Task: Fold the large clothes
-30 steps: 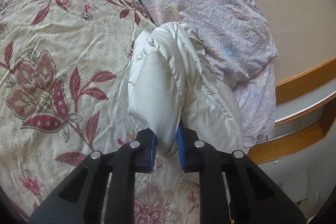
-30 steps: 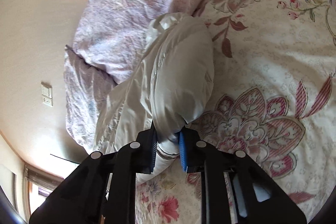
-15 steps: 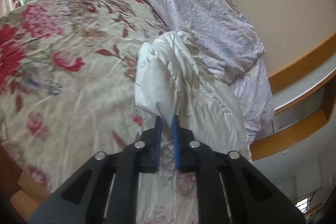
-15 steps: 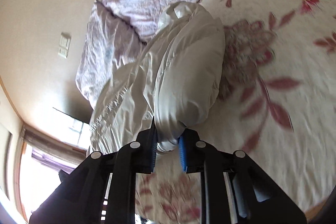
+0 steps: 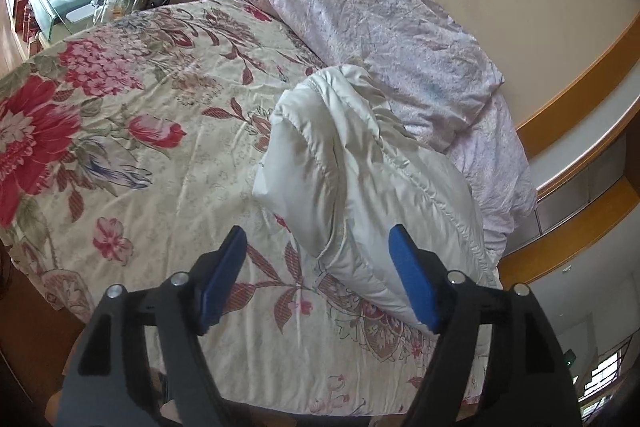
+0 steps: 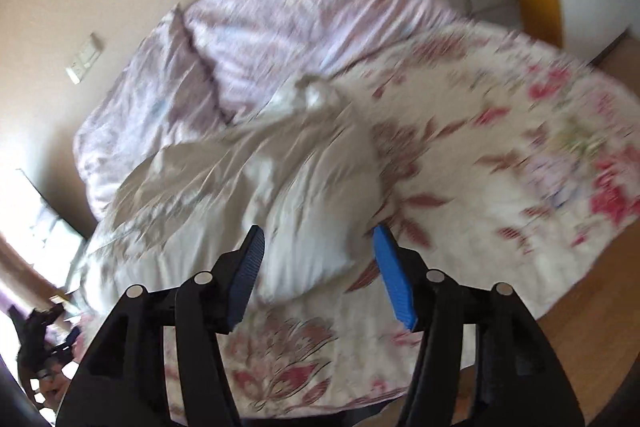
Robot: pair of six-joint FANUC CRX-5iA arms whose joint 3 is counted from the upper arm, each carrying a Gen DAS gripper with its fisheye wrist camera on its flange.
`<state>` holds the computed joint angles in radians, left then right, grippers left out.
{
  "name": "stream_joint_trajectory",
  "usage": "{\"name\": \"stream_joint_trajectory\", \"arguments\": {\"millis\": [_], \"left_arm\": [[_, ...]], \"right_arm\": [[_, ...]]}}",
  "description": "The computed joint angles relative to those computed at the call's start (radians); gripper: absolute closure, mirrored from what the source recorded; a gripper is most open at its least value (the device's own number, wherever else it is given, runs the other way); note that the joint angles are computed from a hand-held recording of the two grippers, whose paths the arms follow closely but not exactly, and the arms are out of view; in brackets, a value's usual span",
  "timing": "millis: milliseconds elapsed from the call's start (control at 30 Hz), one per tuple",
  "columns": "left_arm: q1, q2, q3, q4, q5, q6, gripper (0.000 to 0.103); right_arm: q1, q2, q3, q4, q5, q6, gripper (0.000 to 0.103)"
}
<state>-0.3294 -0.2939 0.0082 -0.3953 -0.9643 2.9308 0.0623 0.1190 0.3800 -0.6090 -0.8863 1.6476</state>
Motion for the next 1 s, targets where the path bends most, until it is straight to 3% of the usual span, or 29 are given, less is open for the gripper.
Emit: {"name": "stream_joint_trajectory", "arguments": {"millis": [67, 167, 333, 400, 433, 500, 567, 733, 833, 933, 1000], "left_arm": [[0.049, 0.022, -0.012, 0.076, 0.032, -0.056, 0.03], [0.092, 0.045, -0.023, 0.128, 0.057, -0.081, 0.03], [0.178, 0.05, -0.078, 0.236, 0.154, -0.118, 0.032], [0.199, 0.043, -0.107, 0.252, 0.209, -0.096, 0.044], [0.202, 0.041, -0.11, 0.247, 0.221, -0.085, 0.055], [0.195, 0.037, -0.111, 0.219, 0.237, -0.051, 0.067], [0.157, 0.043, -0.075, 0.15, 0.197, -0.021, 0.075], [0.095, 0.028, -0.049, 0.08, 0.137, 0.022, 0.078], [0.05, -0.001, -0.061, 0.05, 0.118, 0.064, 0.078], [0.02, 0.006, -0.043, 0.033, 0.063, 0.07, 0.073], [-0.003, 0.036, 0.004, -0.002, -0.002, 0.069, 0.066]], "right_arm": [[0.02, 0.004, 0.008, 0.053, 0.006, -0.034, 0.043], [-0.018, 0.051, 0.075, -0.025, -0.108, -0.043, 0.043], [-0.047, 0.098, 0.114, -0.098, -0.182, -0.07, 0.043], [-0.069, 0.117, 0.135, -0.16, -0.222, -0.053, 0.043], [-0.077, 0.124, 0.143, -0.183, -0.234, -0.046, 0.044], [-0.075, 0.124, 0.139, -0.192, -0.218, -0.036, 0.052], [-0.069, 0.129, 0.141, -0.183, -0.209, -0.042, 0.056], [-0.054, 0.129, 0.134, -0.134, -0.181, -0.057, 0.056], [-0.008, 0.083, 0.074, -0.012, -0.075, -0.083, 0.056], [0.061, 0.018, -0.018, 0.149, 0.094, -0.132, 0.056], [0.076, 0.012, -0.001, 0.113, 0.098, -0.05, 0.056]]}}
